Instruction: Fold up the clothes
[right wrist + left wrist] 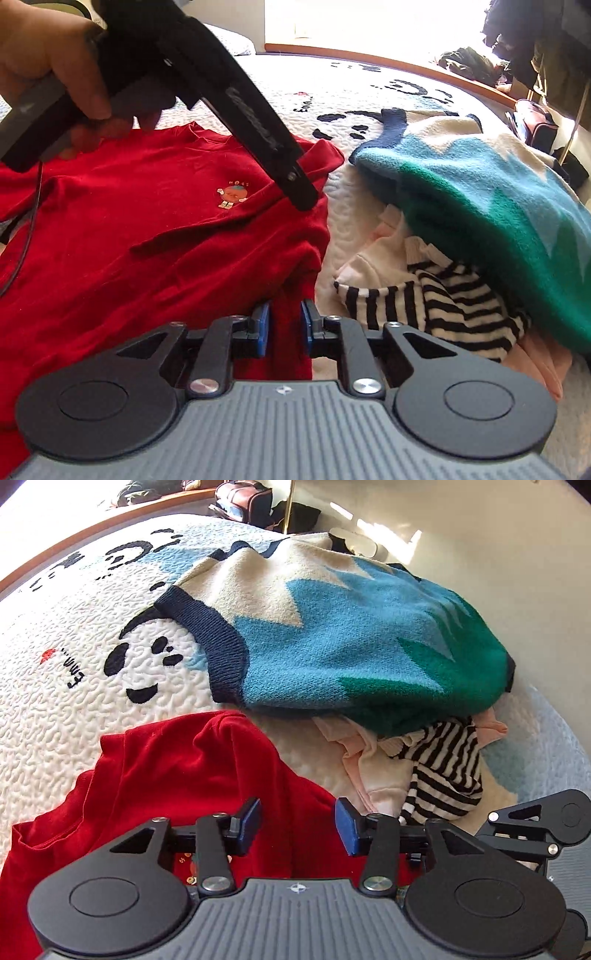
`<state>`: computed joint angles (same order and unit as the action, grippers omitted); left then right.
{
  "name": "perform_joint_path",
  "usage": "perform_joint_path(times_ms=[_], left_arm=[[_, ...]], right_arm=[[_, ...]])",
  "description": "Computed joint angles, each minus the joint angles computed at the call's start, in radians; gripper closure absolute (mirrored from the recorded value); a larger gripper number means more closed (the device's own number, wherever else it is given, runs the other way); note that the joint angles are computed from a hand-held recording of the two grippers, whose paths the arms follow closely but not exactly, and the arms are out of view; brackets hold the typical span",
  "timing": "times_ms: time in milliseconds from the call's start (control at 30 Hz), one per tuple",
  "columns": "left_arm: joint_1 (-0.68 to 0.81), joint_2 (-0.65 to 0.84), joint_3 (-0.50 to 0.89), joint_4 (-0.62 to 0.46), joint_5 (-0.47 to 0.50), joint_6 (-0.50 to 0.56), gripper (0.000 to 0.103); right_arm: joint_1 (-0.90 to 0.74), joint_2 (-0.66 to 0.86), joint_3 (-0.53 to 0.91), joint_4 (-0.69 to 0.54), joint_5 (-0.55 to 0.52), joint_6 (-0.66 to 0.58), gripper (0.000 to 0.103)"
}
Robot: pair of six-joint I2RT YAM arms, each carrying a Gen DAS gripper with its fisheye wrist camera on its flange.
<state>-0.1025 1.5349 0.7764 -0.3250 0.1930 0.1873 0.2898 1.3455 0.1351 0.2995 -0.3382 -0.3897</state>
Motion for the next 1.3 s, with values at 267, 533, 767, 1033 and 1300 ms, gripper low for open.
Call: perform_joint_path(times_ms=[267,533,767,1033,1300], left_arm=[[-0.034,0.076,0.03,0.069,-0.099,-0.084,0.081],[0.168,0.036,0.011,0.068,0.14,-0.208,0.084],[0.215,0.126,0.025,0.144,0.078,-0.33,0.087],[-0.036,0.011,0.033,0.166,-0.186,-0.105,0.06],[-0.312,0.287,0.197,0.109,-0.661,-0.101,0.053]], right_arm=[[0.065,0.091,0.036,0.068,0.069,0.064,0.1],[-0.115,0.049,0.028,0.018,0.033,-0.015,0.101],[-0.14,0.032,0.01,0.01,0.021,0.005,0.1],[-0.148,0.022,-0.003,-0.008,0.017,-0.012,0.1],[-0.145,0.038,0.017,-0.025,0.017,0.009,0.1]])
